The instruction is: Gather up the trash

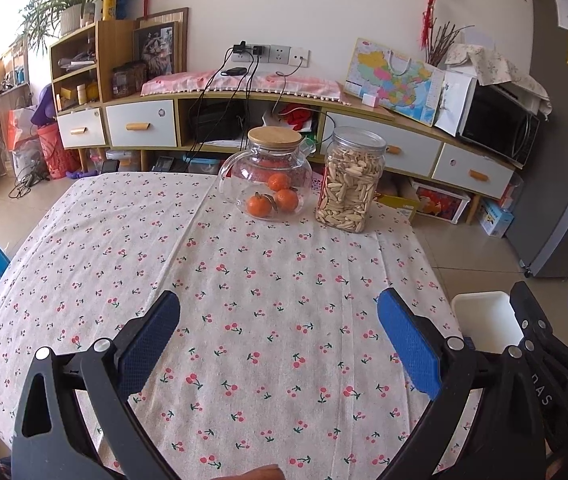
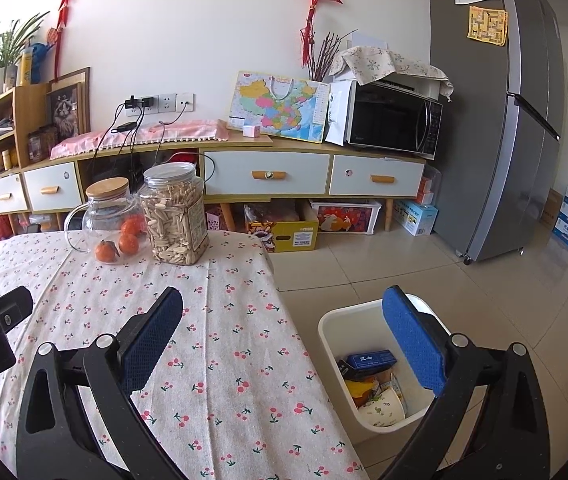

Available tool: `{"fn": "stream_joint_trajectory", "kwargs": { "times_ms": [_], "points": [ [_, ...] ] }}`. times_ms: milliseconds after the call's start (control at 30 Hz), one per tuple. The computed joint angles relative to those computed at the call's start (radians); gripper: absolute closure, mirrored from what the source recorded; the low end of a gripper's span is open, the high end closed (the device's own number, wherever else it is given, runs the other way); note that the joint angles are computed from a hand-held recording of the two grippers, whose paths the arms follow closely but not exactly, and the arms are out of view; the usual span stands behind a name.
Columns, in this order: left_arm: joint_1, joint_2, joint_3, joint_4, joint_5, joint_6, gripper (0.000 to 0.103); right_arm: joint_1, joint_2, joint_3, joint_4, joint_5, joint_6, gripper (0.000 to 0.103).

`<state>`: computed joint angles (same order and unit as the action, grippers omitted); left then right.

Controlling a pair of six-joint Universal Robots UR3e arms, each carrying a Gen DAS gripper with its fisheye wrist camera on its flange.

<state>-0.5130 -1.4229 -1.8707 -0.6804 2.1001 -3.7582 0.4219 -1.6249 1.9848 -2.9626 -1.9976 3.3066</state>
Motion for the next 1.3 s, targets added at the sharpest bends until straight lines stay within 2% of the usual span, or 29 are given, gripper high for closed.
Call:
{"fn": "stream_joint_trajectory", "kwargs": {
  "times_ms": [833,1000,1300],
  "points": [
    [0.021,0.006,-0.014,-0.005,-0.021,-0.003,0.007,-0.002,0.002,0.01,-0.001,0.029,-0.002,0.007],
    [0.013,-0.002,-0.027,0.035,-0.023,0.022,0.014,-0.001,-0.001,0.01,0.005,0.03,0.0,0.007],
    [-0.001,-0.02,-0.021,0.058,-0.017,0.041,0.014,-0.001,-0.001,0.01,0.01,0.033,0.009,0.007]
  ]
}}
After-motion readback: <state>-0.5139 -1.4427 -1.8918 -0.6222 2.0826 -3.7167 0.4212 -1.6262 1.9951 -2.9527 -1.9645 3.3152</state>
